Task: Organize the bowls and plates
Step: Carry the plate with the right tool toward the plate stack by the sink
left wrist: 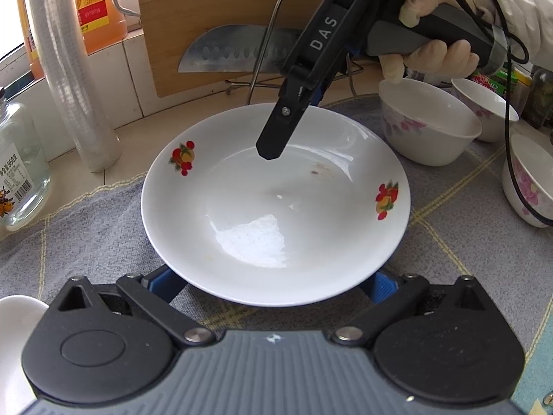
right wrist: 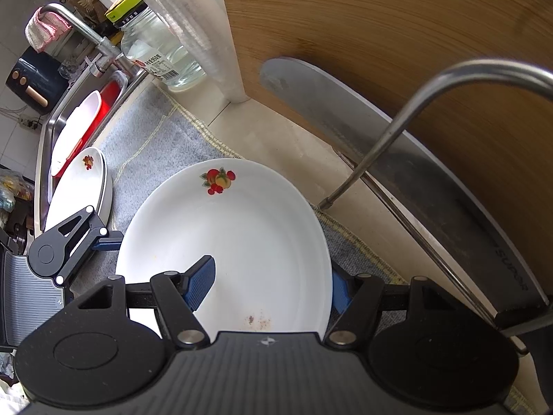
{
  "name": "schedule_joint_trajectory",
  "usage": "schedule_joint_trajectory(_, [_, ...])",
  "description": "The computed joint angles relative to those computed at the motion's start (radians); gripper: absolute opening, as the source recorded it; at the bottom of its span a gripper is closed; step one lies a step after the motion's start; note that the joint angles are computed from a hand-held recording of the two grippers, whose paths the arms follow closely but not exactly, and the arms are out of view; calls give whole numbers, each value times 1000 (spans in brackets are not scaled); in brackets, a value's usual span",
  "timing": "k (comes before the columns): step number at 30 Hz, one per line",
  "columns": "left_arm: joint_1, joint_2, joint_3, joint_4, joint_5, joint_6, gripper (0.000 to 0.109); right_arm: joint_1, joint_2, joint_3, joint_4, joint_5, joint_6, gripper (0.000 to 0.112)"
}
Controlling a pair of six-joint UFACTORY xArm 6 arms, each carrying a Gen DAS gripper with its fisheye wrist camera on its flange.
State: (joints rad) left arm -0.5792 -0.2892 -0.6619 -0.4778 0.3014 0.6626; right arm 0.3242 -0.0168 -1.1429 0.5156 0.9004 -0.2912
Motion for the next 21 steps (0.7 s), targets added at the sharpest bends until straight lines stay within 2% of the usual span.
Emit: schedule_joint_trajectory(21, [9,-17,0,-51,18,24,101,10,-1,0,-22,-12,0,73])
